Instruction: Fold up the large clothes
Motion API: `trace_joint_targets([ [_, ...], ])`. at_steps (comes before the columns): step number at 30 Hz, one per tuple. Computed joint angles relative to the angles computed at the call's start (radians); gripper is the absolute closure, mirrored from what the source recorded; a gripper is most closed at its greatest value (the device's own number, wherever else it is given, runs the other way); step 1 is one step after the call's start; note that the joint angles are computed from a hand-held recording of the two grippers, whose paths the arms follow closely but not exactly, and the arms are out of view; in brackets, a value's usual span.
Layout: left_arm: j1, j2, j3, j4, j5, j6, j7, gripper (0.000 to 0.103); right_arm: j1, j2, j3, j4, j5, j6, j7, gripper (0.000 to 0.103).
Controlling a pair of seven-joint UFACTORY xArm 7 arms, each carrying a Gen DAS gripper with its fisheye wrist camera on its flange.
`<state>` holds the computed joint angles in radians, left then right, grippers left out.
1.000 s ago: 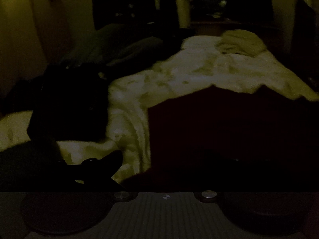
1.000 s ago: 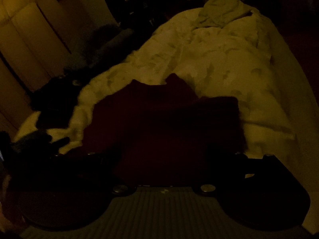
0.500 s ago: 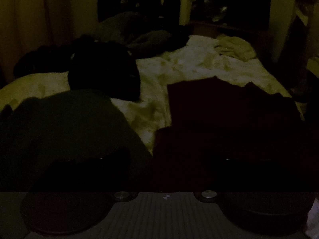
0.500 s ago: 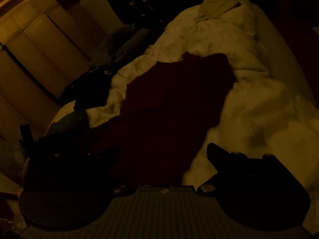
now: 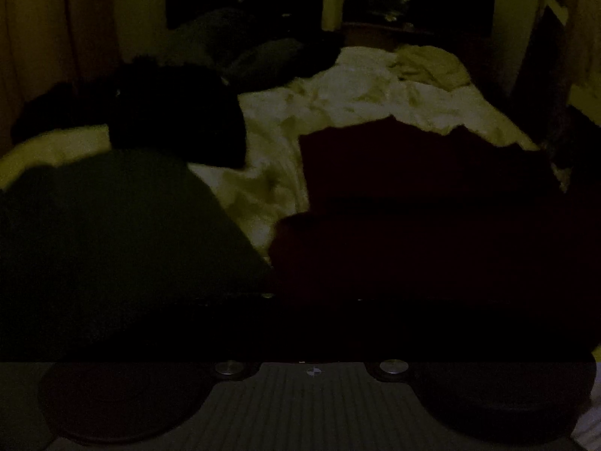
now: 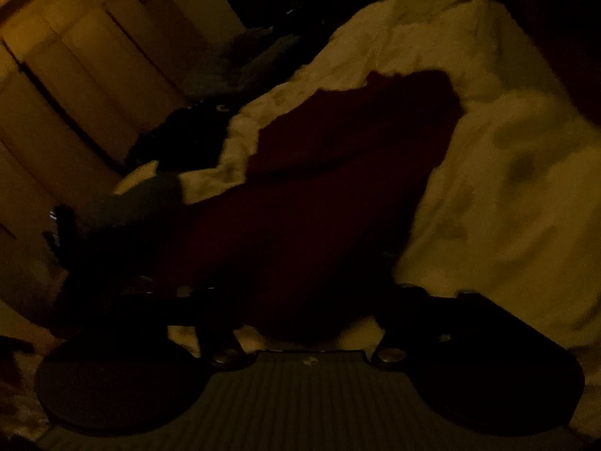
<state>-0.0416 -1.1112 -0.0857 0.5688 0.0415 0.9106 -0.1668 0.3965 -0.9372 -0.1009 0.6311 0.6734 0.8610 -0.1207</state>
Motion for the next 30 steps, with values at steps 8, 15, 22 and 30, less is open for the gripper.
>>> trace_joint_targets([
  [8, 0.004, 0.008, -0.003, -0.013, -0.016, -0.034, -0.049, 0.032, 0.004, 0.018, -0.021, -0.010, 0.019, -0.015, 0.004, 0.085],
  [15, -0.006, 0.090, 0.086, 0.035, -0.117, -0.138, -0.096, 0.032, 0.079, 0.080, -0.157, 0.027, 0.254, -0.038, -0.089, 0.089],
  [22, 0.026, 0.460, 0.107, 0.278, -0.161, -0.279, -0.141, 0.032, 0.150, 0.432, -0.282, 0.336, 0.548, -0.041, -0.236, 0.089],
  [30, 0.248, 0.948, -0.118, 0.562, 0.301, -0.304, -0.703, 0.000, 0.050, 1.052, -0.259, 0.769, 0.485, -0.221, 0.073, 0.090],
])
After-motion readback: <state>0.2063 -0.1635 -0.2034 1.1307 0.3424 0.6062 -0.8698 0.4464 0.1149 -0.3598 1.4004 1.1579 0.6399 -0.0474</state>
